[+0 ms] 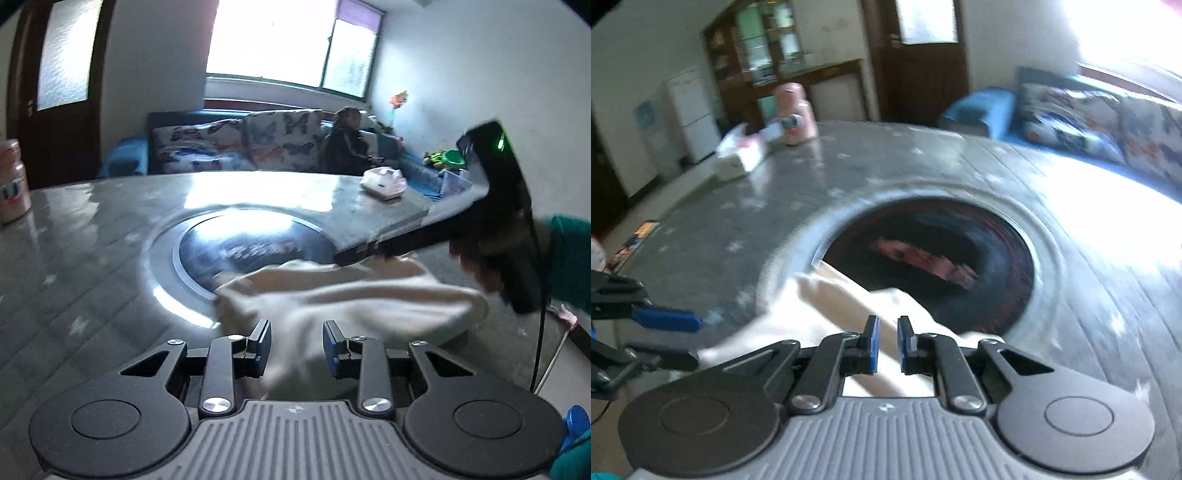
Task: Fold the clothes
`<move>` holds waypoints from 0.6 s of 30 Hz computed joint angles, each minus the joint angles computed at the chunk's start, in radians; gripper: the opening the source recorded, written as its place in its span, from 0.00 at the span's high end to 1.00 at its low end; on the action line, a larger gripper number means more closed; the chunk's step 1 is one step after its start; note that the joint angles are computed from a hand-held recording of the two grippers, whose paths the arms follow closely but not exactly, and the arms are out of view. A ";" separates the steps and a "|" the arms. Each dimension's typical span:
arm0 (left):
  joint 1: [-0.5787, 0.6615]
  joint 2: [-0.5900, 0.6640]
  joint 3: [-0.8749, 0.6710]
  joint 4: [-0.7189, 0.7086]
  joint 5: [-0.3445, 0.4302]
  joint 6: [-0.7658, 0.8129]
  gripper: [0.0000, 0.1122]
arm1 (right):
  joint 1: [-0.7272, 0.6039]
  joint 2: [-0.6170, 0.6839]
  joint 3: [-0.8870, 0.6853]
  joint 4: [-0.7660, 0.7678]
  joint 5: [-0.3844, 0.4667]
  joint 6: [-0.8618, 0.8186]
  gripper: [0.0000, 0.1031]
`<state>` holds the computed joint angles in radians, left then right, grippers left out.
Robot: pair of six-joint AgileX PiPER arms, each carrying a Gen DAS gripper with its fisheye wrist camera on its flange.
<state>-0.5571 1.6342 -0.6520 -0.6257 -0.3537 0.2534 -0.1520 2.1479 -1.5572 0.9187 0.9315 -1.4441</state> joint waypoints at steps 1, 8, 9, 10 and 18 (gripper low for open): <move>0.005 0.029 -0.031 0.042 0.008 -0.033 0.70 | -0.004 0.008 0.001 0.006 -0.014 0.008 0.90; 0.035 0.186 -0.166 0.172 0.056 -0.139 0.71 | 0.039 0.049 0.006 0.034 -0.135 0.029 0.90; 0.039 0.202 -0.178 0.170 0.066 -0.137 0.71 | 0.050 0.058 0.004 0.034 -0.159 0.028 0.90; 0.044 0.216 -0.187 0.172 0.073 -0.142 0.71 | 0.060 0.067 0.003 0.036 -0.186 0.022 0.90; 0.073 0.209 -0.162 0.308 0.067 -0.280 0.70 | -0.004 0.076 -0.046 0.076 -0.103 0.033 0.89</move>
